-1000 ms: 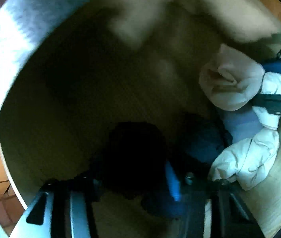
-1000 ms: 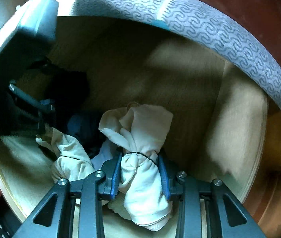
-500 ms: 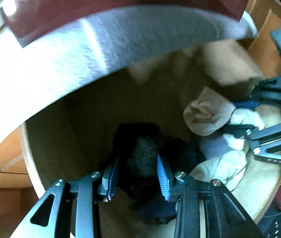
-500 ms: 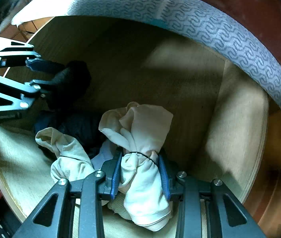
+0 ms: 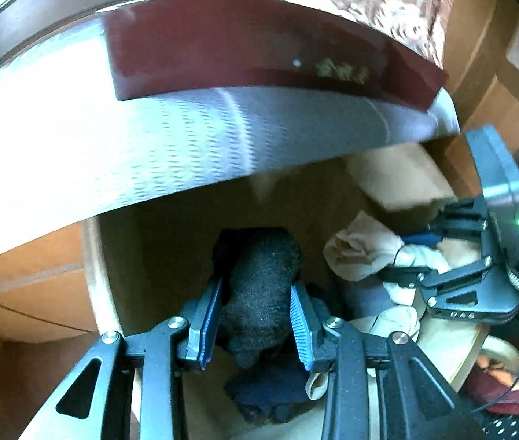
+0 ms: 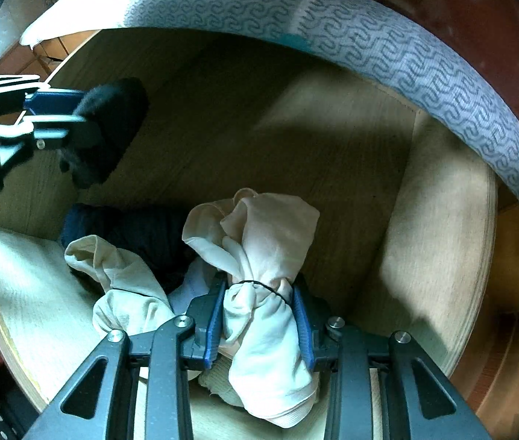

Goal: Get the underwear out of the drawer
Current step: 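Lift the black fuzzy sock with the left gripper into the tin box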

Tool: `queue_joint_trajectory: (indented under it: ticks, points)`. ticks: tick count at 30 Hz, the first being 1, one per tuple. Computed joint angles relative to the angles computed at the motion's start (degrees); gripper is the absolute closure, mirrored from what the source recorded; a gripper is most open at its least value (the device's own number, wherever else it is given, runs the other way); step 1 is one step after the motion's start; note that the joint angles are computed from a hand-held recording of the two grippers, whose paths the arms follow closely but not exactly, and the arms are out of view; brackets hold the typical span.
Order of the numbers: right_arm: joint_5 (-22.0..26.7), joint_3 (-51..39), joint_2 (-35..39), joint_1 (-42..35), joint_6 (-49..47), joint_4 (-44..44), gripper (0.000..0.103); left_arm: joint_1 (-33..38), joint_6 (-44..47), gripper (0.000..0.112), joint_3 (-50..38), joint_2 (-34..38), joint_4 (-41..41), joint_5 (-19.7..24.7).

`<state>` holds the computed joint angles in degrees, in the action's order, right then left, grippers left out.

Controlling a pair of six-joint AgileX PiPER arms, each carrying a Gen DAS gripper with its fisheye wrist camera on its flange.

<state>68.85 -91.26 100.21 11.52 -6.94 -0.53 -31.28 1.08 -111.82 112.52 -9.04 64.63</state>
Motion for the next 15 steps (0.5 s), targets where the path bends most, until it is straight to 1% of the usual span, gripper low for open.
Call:
queue_joint_trajectory:
  ticks: [2, 3, 6, 10, 14, 15]
  points:
    - [-0.06, 0.09, -0.09, -0.24, -0.31, 0.18, 0.069, 2.10, 0.35, 0.077, 1.98, -1.58, -2.12, -0.59]
    - [-0.07, 0.13, -0.12, -0.31, -0.37, 0.21, 0.069, 1.82, -0.99, 0.077, 3.40, -2.81, -2.03, -1.27]
    - [-0.09, 0.25, -0.26, -0.44, -0.49, 0.30, 0.069, 3.23, -0.54, 0.078, 6.76, -5.36, -2.82, -3.17]
    - [0.15, 0.23, -0.31, -0.53, -0.62, 0.22, 0.069, 4.82, 0.51, 0.078, 9.38, -8.23, -4.24, -4.05]
    - [0.49, 0.02, -0.20, -0.55, -0.64, -0.03, 0.069, 4.78, 0.94, 0.078, 10.62, -9.32, -5.16, -5.16]
    - [0.53, -0.05, -0.13, -0.50, -0.56, -0.13, 0.069, 3.87, 0.24, 0.078, 10.90, -9.21, -4.95, -6.10]
